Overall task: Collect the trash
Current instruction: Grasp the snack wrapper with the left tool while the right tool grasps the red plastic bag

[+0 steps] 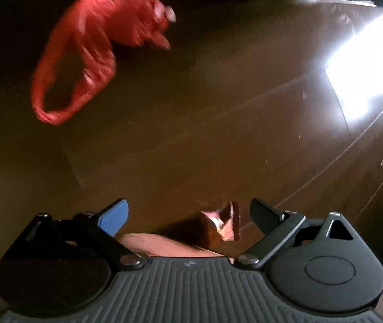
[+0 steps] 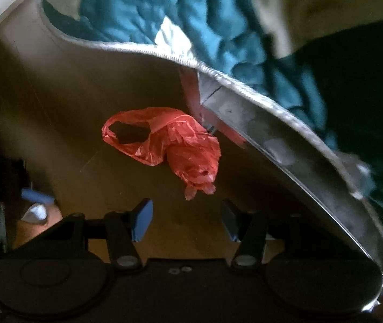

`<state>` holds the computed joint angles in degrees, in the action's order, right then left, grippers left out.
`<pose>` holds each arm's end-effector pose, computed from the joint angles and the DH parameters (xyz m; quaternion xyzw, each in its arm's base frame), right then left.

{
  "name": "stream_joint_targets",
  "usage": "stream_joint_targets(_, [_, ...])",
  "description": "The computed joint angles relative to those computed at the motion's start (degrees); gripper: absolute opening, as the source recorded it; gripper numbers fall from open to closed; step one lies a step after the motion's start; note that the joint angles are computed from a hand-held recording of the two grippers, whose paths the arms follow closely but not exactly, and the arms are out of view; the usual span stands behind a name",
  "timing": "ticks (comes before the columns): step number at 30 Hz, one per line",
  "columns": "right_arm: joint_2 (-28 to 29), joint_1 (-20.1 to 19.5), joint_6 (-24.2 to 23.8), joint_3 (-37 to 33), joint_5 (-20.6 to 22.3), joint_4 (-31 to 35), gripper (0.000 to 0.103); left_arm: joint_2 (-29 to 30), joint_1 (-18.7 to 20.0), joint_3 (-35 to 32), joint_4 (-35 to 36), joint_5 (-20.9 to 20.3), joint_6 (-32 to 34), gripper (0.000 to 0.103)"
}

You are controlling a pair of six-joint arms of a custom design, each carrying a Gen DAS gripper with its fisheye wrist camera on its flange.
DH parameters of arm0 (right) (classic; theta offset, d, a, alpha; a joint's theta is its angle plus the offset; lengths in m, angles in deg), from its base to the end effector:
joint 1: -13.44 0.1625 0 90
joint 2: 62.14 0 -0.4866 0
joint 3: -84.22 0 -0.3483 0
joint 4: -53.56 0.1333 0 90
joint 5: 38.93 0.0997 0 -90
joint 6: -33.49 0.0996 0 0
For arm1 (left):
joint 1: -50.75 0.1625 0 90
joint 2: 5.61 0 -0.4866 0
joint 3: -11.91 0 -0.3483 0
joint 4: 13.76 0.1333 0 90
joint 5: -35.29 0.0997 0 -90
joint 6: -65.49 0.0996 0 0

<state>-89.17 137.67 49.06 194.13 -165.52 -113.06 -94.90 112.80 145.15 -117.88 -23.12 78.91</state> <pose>0.3801 -0.4272 -0.0523 0.1706 -0.9327 0.0849 0.3061 0.0227 -0.3529 0.2841 0.3940 0.8451 0.2124 0.2922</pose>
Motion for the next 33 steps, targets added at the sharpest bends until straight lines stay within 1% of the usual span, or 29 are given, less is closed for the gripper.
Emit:
stream_joint_targets(2, [1.66,-1.12,0.55,-1.04,-0.01,-1.74,0.056,0.29,1.07,1.2,-1.23,0.06,0.51,0.098])
stream_joint_targets(5, [4.08,-2.9,3.26,-2.88,0.04,-3.83,0.056,0.96,2.36,2.61,-2.79,0.71,0.55,0.098])
stream_joint_targets(8, [6.18,-4.04,4.68,-4.86,-0.65,-4.33,0.056,2.33,3.51,3.94,-4.0,1.41,0.98,0.097])
stream_joint_targets(11, [7.88,-4.78,5.09,-6.62,-1.61,-3.98,0.056,2.92,3.77,5.24,-3.22,2.44,1.57,0.096])
stream_joint_targets(13, [8.77,-5.27,5.61,-7.52,-2.33,-3.58,0.056,3.12,3.65,6.15,-2.48,3.44,1.97,0.09])
stream_joint_targets(15, [9.3,-5.69,6.48,-8.53,-2.65,-2.25,0.056,3.36,3.54,6.69,-1.92,3.99,2.04,0.078])
stream_joint_targets(16, [9.54,-5.91,6.63,-8.85,-2.79,-2.0,0.056,3.51,3.42,6.94,-1.7,4.26,1.95,0.076])
stream_joint_targets(18, [9.73,-6.05,6.59,-9.23,-3.03,-1.83,0.056,3.82,3.15,7.6,-0.95,4.97,1.85,0.068])
stream_joint_targets(19, [9.82,-6.17,6.29,-9.37,-3.02,-1.93,0.056,4.94,2.67,8.24,-1.68,4.96,1.41,0.066])
stream_joint_targets(20, [9.95,-6.27,5.79,-9.53,-3.01,-2.13,0.056,5.01,2.58,8.54,-1.47,5.06,1.5,0.064])
stream_joint_targets(22, [10.14,-6.41,5.16,-9.85,-3.0,-2.1,0.057,4.71,2.01,9.37,-1.87,5.26,2.08,0.064])
stream_joint_targets(23, [10.26,-6.37,5.09,-10.0,-3.06,-2.07,0.058,4.66,1.95,9.55,-2.03,5.33,2.08,0.062])
stream_joint_targets(24, [10.36,-6.37,4.93,-10.09,-3.13,-2.15,0.058,4.36,1.89,9.67,-2.45,5.18,2.25,0.054])
stream_joint_targets(25, [10.56,-6.29,4.89,-10.22,-3.21,-2.13,0.058,3.97,1.99,9.64,-2.97,4.79,2.49,0.048])
stream_joint_targets(26, [10.62,-6.27,4.75,-10.29,-3.2,-2.11,0.057,3.89,2.12,9.19,-2.94,4.34,2.5,0.035])
stream_joint_targets(27, [10.7,-6.24,4.52,-10.09,-3.19,-2.39,0.056,3.85,2.47,8.88,-2.9,3.75,2.37,0.031])
stream_joint_targets(32, [10.41,-6.17,2.97,-9.09,-2.73,-3.02,0.052,3.6,3.79,6.89,-2.66,3.43,1.46,0.031])
stream_joint_targets(33, [10.3,-6.08,2.95,-8.9,-2.78,-2.97,0.047,3.73,4.51,5.93,-2.53,3.47,0.94,0.031])
